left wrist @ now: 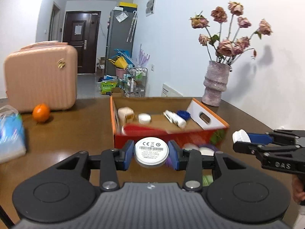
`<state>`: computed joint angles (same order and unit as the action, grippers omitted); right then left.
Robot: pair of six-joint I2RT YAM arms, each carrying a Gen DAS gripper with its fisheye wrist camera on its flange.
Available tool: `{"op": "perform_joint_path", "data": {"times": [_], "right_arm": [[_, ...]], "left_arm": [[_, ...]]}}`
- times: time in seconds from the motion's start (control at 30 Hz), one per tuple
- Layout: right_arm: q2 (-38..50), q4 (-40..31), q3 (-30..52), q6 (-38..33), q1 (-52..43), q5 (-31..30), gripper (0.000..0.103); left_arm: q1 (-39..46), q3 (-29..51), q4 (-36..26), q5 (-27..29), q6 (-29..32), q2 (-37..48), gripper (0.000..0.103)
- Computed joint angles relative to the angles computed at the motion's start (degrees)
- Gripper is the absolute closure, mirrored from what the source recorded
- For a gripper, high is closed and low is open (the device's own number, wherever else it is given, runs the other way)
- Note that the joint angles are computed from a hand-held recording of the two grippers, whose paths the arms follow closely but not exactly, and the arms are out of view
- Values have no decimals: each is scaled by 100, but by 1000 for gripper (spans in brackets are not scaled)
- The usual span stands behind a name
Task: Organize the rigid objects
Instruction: 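Carry both caps into the cardboard box and open both tools, then withdraw both tools from the box back over the table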
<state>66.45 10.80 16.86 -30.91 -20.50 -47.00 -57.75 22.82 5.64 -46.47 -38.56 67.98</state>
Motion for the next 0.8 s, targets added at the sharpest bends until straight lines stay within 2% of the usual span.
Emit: {"op": "perform_joint_path", "data": {"times": [0.1,0.2,0.37,0.47,0.53,0.63,0.67,0.73,0.8], "right_arm": [[1127,298,1022,550,729,443,64],[2457,48,2480,1001,1404,1009,64],[4722,-867,5148,1503,2209,2075,64],[5878,-1865,6767,1575,2426,2271,64],[6483,-2247,7635,1692,2566,2499,64],[6893,-2547,8265,1859,2657,2755,63],[6840,-2373,8154,1866,2607,2614,62],[6626,-1940,7762,1893,2485,2381,51],[6347,-1571,7310,1938,2353,2276,48]], "left_arm": [[1545,578,631,1443,1057,628,63],[2639,1792,511,2403,1534,1971,63],[3512,3879,-305,3009,1835,4048,63],[3773,4692,-725,3405,1746,4749,63],[3819,5000,-845,3371,1762,5033,62],[3856,4842,-571,3383,1741,5031,55],[3860,4710,-448,3390,1713,4967,55],[3859,4461,-273,3348,1693,4792,54],[3819,4049,-22,3261,1650,4465,51]]}}
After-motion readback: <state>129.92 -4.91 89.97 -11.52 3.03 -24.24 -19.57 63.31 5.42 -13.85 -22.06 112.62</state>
